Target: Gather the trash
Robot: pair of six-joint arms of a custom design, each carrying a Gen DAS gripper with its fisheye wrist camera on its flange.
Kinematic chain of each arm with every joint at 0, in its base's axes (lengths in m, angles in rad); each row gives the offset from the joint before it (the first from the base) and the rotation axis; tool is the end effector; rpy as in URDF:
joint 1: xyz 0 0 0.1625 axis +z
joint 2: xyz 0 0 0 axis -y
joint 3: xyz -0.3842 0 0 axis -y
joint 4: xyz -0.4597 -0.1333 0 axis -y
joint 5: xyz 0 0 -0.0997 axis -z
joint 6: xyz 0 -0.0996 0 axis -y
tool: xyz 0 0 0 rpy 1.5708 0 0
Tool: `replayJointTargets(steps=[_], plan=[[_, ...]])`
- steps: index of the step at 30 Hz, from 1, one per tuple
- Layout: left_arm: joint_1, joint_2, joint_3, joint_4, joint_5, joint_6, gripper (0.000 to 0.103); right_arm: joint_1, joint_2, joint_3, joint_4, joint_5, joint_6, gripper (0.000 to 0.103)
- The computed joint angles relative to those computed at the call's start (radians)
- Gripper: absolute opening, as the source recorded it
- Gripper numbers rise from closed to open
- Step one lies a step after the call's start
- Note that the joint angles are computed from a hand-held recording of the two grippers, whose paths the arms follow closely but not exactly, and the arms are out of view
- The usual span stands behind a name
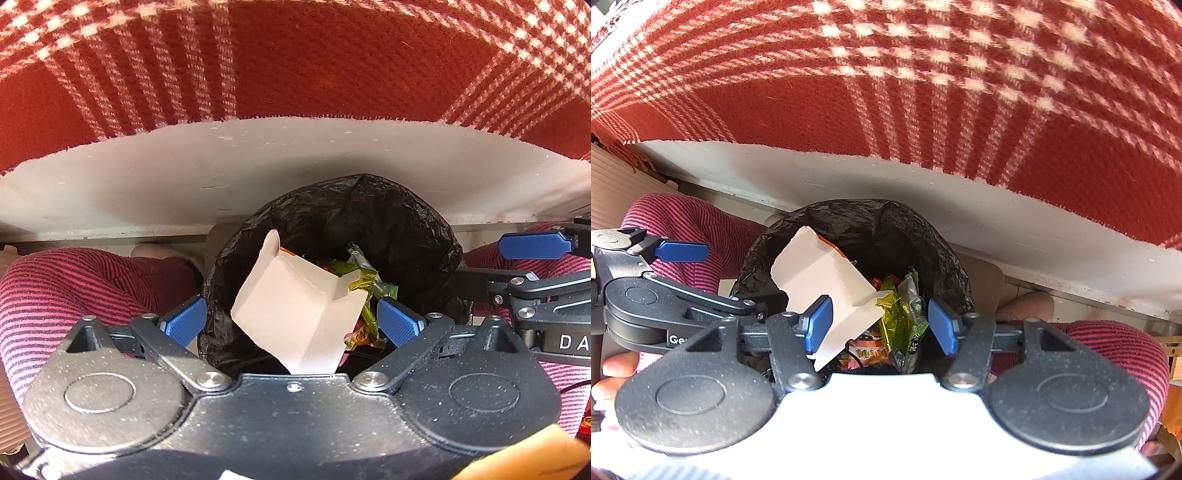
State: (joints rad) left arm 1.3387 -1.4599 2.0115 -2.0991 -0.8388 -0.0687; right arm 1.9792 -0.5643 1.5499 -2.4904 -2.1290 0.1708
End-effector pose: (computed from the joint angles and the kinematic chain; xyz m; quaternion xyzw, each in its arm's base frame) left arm 0.0721 -0.5637 0.2270 0.0804 0.9302 -0.0429 0.3554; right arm 0.3410 -0.5852 -0.1061 0.1229 -0.9529 0.0482 0.2729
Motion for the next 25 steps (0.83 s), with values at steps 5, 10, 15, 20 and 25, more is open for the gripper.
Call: replayJointTargets(steps=[5,10,15,20,25], plan=[[0.002,0.0,0.0,-0.003,-0.004,0.005,0.099,0.0,-0.002,0.004,-0.003,-0.001,0.001,0.071],[-0.001,-0.006,0.006,-0.013,-0.004,0.014,0.099,-0.001,-0.005,0.005,-0.005,-0.001,0.001,0.071],[-0.002,-0.007,0.004,-0.01,-0.005,0.012,0.099,-0.001,-0.007,0.009,-0.007,-0.001,0.001,0.071],[0.006,-0.008,-0.003,-0.006,-0.027,0.012,0.099,0.0,-0.007,0.009,-0.01,-0.002,0.009,0.071],[0.004,-0.031,0.012,-0.048,-0.031,0.042,0.099,0.008,-0.021,0.022,-0.024,-0.003,0.009,0.071]])
